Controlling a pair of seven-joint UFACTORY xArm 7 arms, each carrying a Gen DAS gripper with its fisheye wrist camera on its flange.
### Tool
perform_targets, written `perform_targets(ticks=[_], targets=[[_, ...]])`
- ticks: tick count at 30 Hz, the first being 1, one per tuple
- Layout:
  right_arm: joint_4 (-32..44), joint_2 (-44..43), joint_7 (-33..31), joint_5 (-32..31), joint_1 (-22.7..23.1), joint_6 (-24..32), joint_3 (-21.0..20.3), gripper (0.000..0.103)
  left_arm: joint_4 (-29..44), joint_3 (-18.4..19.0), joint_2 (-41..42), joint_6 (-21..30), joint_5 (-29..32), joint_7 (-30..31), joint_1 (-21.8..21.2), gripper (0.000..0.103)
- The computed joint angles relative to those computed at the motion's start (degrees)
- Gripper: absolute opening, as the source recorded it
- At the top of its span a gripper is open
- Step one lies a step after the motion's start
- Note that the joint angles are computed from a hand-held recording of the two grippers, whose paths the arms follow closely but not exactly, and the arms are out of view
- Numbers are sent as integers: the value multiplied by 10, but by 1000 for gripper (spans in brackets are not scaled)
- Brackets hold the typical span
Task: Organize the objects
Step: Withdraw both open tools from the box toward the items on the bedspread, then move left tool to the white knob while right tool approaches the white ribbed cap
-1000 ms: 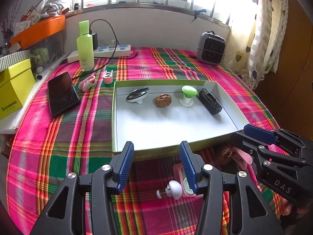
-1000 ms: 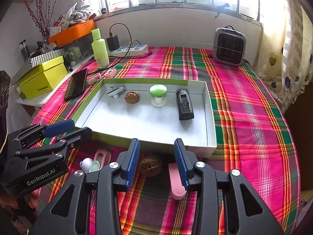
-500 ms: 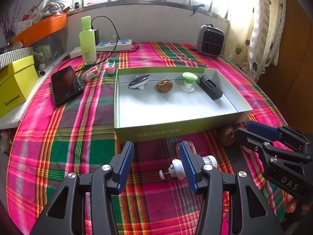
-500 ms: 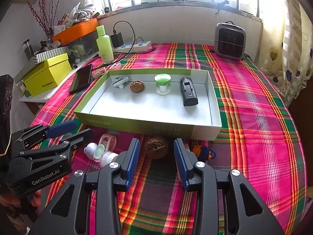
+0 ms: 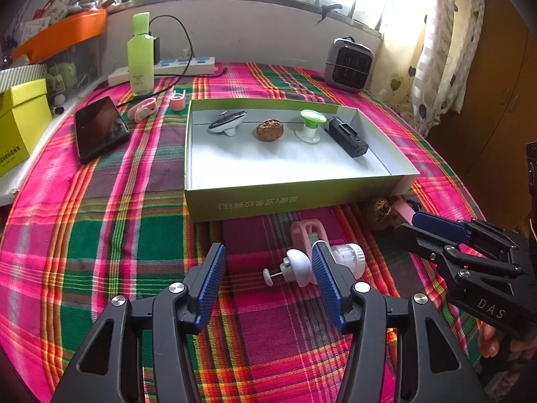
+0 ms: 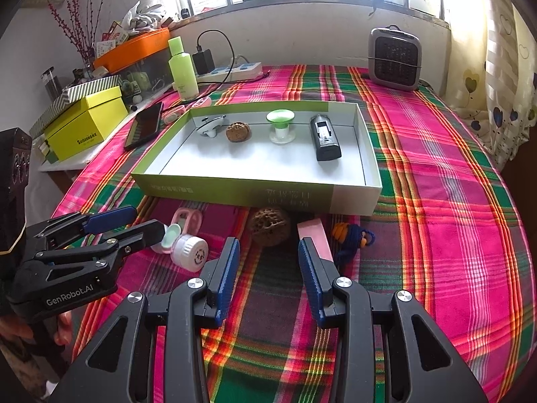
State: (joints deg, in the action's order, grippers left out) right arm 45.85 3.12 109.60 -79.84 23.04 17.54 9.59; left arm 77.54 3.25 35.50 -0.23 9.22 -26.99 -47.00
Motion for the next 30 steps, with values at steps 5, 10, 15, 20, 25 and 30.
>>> perform_targets(ticks=[5,10,15,20,25,30], targets=[[-4,-6,10,-10,-1,1,1,38,-3,-52,3,-11,-11,30,42,53],[-11,-10,26,-19,-5,-3,1,38,2,-56,6,-10,-22,43,44,53],[-11,-10,37,-27,-6,-6,3,38,3,-67,8,-14,-29,56,50,53],[-9,-10,34,-26,-4,-3,5,38,1,-93,10,-19,-40,74,72,53],[-8,-10,34,-26,-4,-3,5,38,-2,-130,14,-24,-57,87,104,53],[-5,-7,25,-20,-1,-2,7,38,-12,-132,10,-27,-70,89,111,53]])
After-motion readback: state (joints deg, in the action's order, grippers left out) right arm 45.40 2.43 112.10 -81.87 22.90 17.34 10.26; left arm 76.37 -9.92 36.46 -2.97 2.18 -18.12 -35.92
